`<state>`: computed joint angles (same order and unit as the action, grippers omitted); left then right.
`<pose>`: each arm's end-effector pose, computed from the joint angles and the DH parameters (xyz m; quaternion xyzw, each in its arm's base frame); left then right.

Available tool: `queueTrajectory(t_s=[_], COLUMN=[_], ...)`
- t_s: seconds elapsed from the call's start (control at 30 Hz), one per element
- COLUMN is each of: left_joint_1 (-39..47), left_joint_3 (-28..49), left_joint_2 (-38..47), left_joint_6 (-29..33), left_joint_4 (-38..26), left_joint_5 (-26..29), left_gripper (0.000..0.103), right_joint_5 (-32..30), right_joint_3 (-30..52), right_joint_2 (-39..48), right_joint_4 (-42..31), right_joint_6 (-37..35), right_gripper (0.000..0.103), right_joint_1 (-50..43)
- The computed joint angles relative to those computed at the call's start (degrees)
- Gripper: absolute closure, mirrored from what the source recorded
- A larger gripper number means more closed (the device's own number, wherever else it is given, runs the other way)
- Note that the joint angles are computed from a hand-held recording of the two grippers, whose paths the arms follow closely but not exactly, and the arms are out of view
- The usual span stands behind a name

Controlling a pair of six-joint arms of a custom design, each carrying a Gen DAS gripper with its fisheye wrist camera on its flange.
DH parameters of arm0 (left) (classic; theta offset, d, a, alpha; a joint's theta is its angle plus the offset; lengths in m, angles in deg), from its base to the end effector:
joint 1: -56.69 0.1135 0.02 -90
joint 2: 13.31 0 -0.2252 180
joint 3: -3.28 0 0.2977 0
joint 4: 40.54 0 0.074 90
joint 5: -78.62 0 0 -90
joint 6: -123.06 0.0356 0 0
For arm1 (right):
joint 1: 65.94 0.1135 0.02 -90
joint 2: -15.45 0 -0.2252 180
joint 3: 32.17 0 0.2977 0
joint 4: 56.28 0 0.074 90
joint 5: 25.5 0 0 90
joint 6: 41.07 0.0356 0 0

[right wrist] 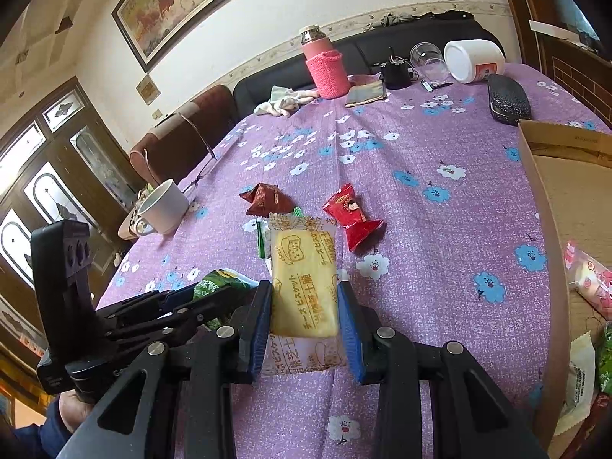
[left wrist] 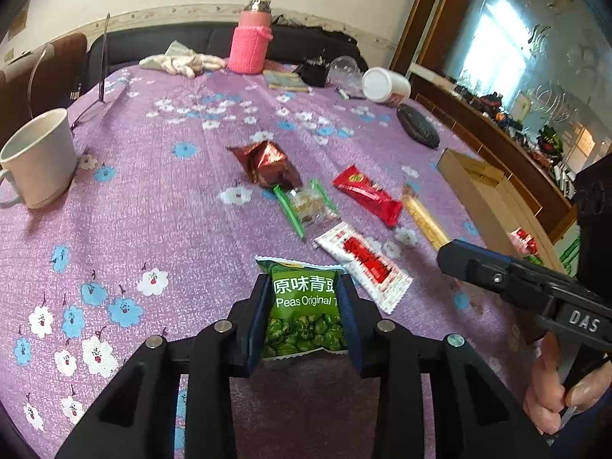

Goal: Organize snacks
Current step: 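Grasp the second green pea bag with the left gripper while the right grasps the yellow cake packet, then carry the green pea bag and yellow cake packet over the cardboard tray with both grippers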

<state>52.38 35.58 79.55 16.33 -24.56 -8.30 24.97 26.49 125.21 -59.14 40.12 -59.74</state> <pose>0.2547 -0.0211 0.0023 -0.0894 0.9178 -0.0948 0.3749 0.3383 0.0595 0.0117 -0.2206 0.8736 0.3149 0.2984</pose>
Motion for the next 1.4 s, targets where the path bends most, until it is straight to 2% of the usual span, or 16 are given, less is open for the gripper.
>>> queueTrajectory(t_s=[0.37,0.6,0.77,1.0,1.13,1.4], left_joint_1=[-3.1,-4.0,-6.5,-12.9,-17.2,-25.8], left_joint_3=[-3.2,-3.2,-3.8,-2.6,1.6,13.5], left_joint_2=[-3.4,-3.8,-7.2,-13.6,-10.6,0.8], left_joint_6=[1.0,0.4,-0.4,-1.4,-2.5,-4.0], left_joint_4=[4.5,4.2,1.7,-5.0,-6.3,-7.0], left_joint_5=[-1.7,-2.5,-4.2,-6.9,-7.6,-9.3], left_gripper=[0.070,0.070,0.070,0.070,0.070,0.070], right_joint_5=[-0.1,-0.5,-2.6,-7.8,-10.9,-15.1], right_joint_3=[-0.4,-0.9,-2.0,-5.5,-5.4,-1.0], right_joint_2=[-0.4,-1.2,-3.0,-6.3,-6.2,-2.6], right_joint_4=[1.6,2.7,1.9,1.6,0.4,-2.5], right_joint_6=[1.0,2.6,3.2,2.4,1.6,0.1], right_gripper=[0.066,0.066,0.066,0.067,0.067,0.067], right_joint_1=[-0.8,-2.2,-4.3,-11.1,-16.4,-29.1])
